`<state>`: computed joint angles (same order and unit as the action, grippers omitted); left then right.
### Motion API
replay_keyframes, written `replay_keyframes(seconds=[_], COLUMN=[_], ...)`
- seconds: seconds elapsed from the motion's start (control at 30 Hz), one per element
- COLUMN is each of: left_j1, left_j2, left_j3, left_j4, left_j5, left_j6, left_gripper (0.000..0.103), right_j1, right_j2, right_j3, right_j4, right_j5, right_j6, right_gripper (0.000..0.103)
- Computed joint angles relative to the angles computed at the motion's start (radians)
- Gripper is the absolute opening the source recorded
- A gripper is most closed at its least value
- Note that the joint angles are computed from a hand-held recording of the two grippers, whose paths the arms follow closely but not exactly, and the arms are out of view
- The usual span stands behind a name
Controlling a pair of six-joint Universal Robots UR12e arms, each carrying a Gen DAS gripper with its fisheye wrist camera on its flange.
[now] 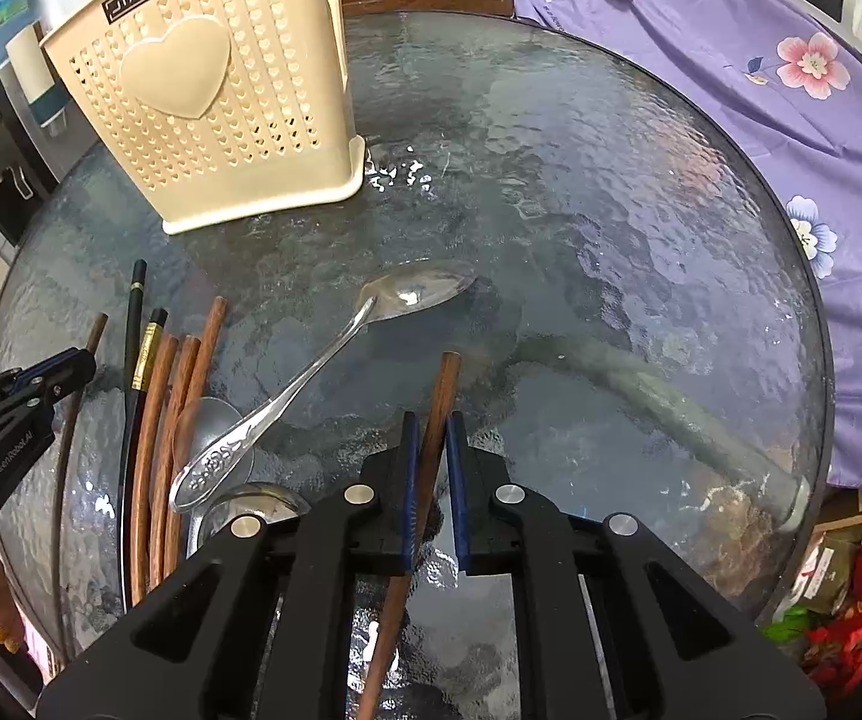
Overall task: Organize utensils
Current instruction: 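Lift both held chopsticks and carry them over the cream utensil holder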
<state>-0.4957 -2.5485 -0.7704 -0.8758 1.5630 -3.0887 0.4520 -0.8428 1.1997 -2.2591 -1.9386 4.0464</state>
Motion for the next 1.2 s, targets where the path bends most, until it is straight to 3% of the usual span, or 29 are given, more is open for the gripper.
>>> replay_keyframes(seconds=[0.33, 0.63, 0.8, 1.07, 1.2], left_j1=[0.005, 0.012, 0.020, 0.031, 0.030], left_j2=[0.024, 0.054, 0.085, 0.158, 0.182], left_j3=[-0.043, -0.078, -0.116, -0.218, -0.253], left_j4=[0.063, 0.108, 0.151, 0.317, 0.387], left_j5=[-0.039, -0.091, -0.144, -0.217, -0.215], left_j6=[-0.007, 0.001, -0.010, -0.036, -0.039], left_gripper=[0.006, 0.007, 0.007, 0.007, 0.006], right_j1=[-0.012, -0.006, 0.013, 0.043, 0.060], right_j2=[-0.025, -0.050, -0.078, -0.115, -0.126], right_j3=[0.072, 0.102, 0.126, 0.161, 0.164], right_j4=[-0.152, -0.227, -0.297, -0.452, -0.505], right_j5=[0.070, 0.070, 0.017, -0.064, -0.107], right_j6=[-0.033, -0.050, -0.080, -0.173, -0.217], right_gripper=[0.008, 0.008, 0.007, 0.007, 0.007])
